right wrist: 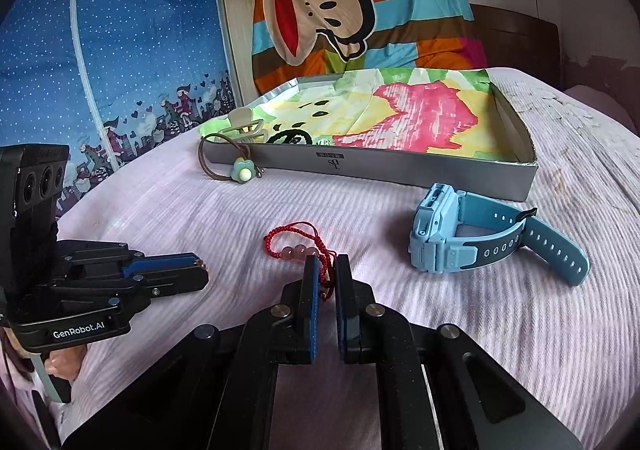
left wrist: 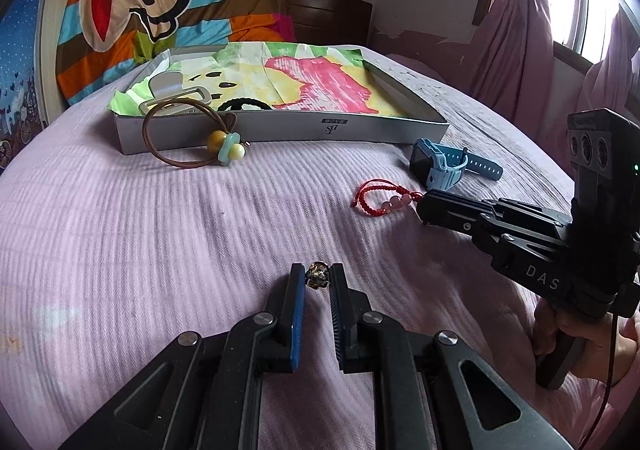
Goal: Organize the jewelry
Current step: 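Grasp the gold charm with the left tool while the right tool grasps the red beaded bracelet, then carry the gold charm and red bracelet into the tray and open both tools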
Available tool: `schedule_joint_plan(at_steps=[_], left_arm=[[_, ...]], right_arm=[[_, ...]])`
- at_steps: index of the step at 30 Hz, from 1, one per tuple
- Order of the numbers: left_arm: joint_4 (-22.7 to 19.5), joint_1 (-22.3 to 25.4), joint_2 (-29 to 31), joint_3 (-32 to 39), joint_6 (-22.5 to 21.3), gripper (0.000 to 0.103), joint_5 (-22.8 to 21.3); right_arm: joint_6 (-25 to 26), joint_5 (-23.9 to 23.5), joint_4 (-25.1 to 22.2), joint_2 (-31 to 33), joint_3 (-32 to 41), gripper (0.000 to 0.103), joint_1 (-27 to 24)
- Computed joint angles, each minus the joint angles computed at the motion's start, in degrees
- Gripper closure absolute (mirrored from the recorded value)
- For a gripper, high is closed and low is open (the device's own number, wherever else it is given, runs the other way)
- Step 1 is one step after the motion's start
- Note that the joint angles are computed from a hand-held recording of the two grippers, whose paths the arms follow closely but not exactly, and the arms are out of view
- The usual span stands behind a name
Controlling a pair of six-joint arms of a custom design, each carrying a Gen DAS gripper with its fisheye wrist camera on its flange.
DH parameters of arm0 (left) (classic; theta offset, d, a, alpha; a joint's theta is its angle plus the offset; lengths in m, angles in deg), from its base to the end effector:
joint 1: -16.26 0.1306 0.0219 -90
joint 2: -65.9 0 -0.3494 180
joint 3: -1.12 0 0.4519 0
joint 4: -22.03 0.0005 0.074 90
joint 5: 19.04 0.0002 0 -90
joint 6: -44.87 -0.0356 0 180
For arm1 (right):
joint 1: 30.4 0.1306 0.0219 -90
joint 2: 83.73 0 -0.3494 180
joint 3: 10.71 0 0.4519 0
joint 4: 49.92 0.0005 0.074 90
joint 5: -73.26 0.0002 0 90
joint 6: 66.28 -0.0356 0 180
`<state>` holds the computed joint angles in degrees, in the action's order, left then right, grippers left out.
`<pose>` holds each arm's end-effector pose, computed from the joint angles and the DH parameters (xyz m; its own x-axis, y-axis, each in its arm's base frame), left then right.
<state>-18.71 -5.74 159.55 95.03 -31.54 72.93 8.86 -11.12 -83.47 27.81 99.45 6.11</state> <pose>0.5364 -0.2186 0.4101 -0.6787 0.0209 -0.7341 0.2460 0.9483 -0.2004 0.5582 0.4082 0.3819 -0.5801 -0.1119 -0.8068 -0.3919 0.9067 0.1561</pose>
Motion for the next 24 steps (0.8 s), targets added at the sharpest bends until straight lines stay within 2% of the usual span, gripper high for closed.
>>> schedule_joint_plan(at_steps=[10,24], left_arm=[[0.54,0.38,-0.84,-0.11,1.5,0.091,-0.15],[1.97,-0.08,-0.35,3.08,2.51,0.091,-3.14]], right_arm=[[0.04,1.07,2.16,-1.52,-2.05,0.096,0.37],[-1.59,1.37,6.22,-3.72,-3.89,0.096,-0.01]])
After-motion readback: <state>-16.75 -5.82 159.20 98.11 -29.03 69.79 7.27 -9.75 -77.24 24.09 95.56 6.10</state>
